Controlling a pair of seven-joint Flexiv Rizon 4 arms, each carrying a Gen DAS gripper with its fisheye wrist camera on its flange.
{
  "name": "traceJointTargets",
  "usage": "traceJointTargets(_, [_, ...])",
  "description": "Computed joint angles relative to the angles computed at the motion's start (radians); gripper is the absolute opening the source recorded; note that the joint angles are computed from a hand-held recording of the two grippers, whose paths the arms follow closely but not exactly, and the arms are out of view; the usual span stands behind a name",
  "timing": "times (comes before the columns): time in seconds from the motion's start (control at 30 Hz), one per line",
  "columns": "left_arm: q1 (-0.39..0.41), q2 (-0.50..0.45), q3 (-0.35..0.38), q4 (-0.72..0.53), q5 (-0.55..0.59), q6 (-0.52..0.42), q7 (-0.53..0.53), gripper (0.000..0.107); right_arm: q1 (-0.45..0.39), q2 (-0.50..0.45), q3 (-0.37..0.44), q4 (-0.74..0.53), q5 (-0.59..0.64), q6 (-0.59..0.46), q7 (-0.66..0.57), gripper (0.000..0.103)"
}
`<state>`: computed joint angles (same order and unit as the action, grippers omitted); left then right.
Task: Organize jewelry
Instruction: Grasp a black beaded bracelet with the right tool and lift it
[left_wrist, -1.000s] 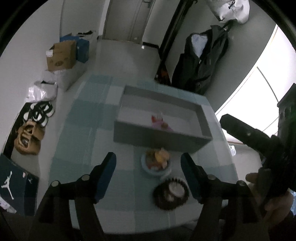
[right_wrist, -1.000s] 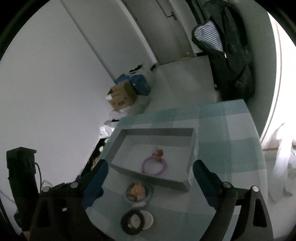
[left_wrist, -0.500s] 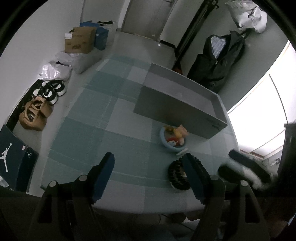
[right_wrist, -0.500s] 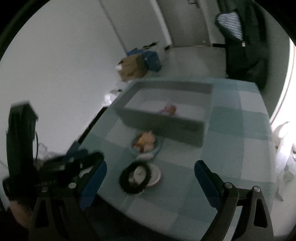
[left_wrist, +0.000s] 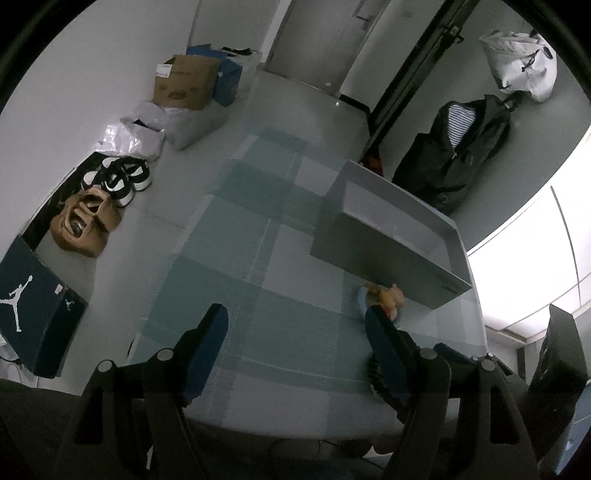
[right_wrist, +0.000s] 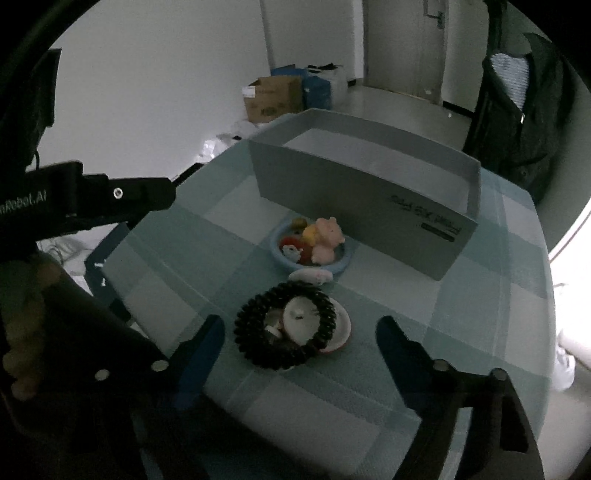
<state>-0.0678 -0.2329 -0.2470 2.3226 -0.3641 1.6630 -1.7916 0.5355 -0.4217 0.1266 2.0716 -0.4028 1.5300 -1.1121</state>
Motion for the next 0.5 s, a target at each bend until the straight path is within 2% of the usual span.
traceJointTargets(0.07, [0.001,0.003,-0.001,0.002,0.002,0.001,0.002,0.073,0.028,0.001,-0.035,0.004,-0.019,-0.002,0.016,0.075])
traceJointTargets(0.17, [0.022,0.008,-0.024,0.008,-0.003,0.006,0.018,0.073,0.028,-0.009,-0.033,-0.009,-0.022,-0.010,0.026,0.071])
traceJointTargets(0.23, [0.093,0.012,-0.110,0.026,-0.026,0.027,0.042,0.073,0.040,-0.009,-0.051,-0.007,-0.035,-0.001,0.034,0.063])
traceJointTargets(0.37, [0.105,0.014,-0.119,0.027,-0.015,0.032,0.037,0.073,0.035,-0.007,-0.042,0.000,-0.042,0.013,0.022,0.046])
traceJointTargets(0.5, [0.133,0.016,-0.147,0.032,-0.017,0.028,0.032,0.073,0.016,-0.006,-0.018,0.001,-0.029,0.011,0.011,0.041])
